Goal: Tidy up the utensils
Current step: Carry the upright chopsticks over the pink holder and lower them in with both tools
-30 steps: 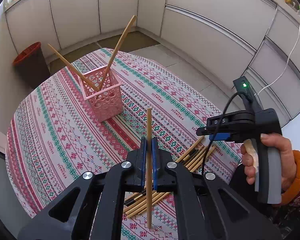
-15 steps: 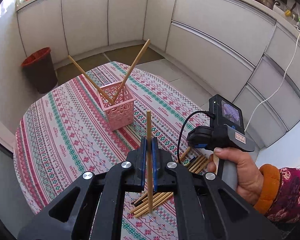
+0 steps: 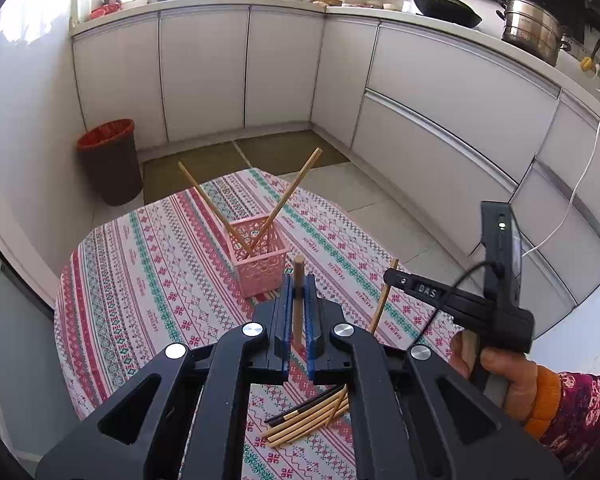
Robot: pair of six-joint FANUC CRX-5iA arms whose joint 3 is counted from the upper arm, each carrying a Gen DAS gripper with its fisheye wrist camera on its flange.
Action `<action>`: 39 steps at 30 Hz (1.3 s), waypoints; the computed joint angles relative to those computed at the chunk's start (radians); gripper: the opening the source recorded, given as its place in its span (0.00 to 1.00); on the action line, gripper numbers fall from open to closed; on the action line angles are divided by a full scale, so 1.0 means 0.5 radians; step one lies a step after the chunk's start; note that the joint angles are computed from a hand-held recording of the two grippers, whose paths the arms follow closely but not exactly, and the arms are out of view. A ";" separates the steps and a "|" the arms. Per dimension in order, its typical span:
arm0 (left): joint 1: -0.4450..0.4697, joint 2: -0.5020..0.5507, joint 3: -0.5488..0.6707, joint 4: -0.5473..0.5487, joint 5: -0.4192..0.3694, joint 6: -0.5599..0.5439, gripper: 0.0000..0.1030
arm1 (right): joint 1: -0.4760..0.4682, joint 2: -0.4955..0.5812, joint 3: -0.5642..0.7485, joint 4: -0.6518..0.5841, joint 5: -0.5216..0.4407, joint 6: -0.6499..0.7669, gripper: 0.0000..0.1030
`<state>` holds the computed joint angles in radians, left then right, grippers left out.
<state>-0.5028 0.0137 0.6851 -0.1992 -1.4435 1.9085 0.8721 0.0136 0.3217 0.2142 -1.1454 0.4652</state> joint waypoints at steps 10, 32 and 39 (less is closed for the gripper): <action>-0.084 0.152 0.369 -0.194 -0.002 0.176 0.04 | 0.081 -0.137 0.186 0.263 0.118 0.349 0.07; 0.097 0.509 0.752 -0.439 0.003 0.325 0.05 | -0.134 0.459 0.923 0.288 0.449 0.607 0.07; 0.189 0.352 0.461 -0.319 0.157 0.430 0.09 | -0.113 0.476 0.817 0.313 0.522 0.594 0.07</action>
<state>-0.4084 0.1897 0.9155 -0.3586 -1.3651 2.1234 0.8158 0.2516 0.7302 0.3705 -0.8843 0.7625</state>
